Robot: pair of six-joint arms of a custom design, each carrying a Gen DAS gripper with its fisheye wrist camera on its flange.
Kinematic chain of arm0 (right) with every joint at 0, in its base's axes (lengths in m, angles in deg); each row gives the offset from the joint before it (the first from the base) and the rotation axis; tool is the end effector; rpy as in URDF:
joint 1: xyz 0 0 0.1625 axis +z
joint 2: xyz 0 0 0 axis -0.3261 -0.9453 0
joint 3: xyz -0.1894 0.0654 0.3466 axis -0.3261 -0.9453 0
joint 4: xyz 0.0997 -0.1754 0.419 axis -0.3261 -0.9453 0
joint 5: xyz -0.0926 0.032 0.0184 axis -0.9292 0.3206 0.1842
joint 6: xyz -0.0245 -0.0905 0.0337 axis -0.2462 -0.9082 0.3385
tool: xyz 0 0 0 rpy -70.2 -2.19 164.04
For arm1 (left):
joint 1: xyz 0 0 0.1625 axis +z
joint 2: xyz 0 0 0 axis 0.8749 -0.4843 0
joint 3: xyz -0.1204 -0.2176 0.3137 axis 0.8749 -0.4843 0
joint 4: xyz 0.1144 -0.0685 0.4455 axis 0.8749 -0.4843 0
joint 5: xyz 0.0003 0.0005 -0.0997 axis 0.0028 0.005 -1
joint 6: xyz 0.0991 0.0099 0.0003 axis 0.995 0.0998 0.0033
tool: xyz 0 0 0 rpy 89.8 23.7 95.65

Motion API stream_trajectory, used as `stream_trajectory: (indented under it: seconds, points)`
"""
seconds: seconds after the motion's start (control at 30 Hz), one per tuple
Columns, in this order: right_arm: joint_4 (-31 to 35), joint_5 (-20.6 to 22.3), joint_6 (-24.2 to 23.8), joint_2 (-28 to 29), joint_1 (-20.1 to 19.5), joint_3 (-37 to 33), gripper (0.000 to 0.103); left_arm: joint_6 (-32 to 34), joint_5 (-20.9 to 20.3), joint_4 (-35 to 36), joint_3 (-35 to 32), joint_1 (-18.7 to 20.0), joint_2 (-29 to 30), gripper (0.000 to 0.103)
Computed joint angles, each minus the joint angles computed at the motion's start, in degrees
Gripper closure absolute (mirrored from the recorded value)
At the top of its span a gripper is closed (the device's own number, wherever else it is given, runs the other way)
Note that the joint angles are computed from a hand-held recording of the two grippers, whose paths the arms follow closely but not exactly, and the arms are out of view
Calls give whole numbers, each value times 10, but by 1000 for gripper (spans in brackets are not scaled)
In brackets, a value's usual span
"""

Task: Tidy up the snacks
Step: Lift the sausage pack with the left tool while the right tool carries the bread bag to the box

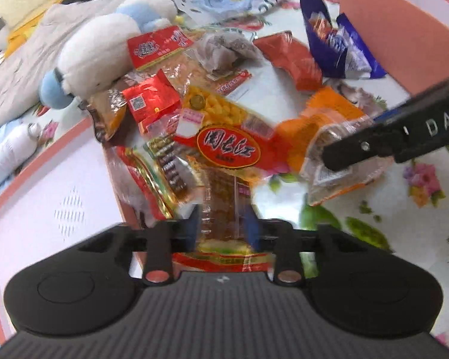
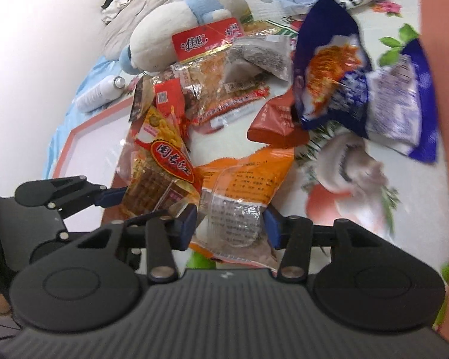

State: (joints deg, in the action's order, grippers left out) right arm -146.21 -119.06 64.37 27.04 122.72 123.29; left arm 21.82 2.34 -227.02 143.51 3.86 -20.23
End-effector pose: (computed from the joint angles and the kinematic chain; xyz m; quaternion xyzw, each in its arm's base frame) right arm 0.3002 -0.7350 0.0045 0.2563 -0.9618 0.0544 0.0791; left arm -0.0594 -0.6394 0.2659 0.1180 0.8639 -0.2123 0.4412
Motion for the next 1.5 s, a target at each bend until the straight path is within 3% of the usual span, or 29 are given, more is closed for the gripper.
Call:
stream_trajectory:
  seconds: [0.1, 0.37, 0.7, 0.93, 1.07, 1.27, 1.5]
  points:
    - [-16, -11, -10, -31, 0, 38, 53, -74, -9, 14, 19, -15, -18, 81]
    - [-57, -24, -40, -115, 6, 139, 53, -271, 15, 51, 84, -80, -73, 91]
    - [-131, -18, -74, -245, 14, 274, 54, -585, 62, 219, 144, -194, -155, 92]
    - [-162, -14, -87, -336, 19, 357, 54, -791, 60, 379, 152, -278, -178, 92]
    - [-168, -14, -98, -375, 24, 388, 54, -870, 53, 424, 160, -322, -188, 92]
    - [-183, -13, -110, -423, 28, 421, 54, -928, 46, 461, 155, -367, -183, 92]
    - [-207, -20, -115, -464, 26, 442, 54, -861, 58, 385, 143, -385, -149, 92]
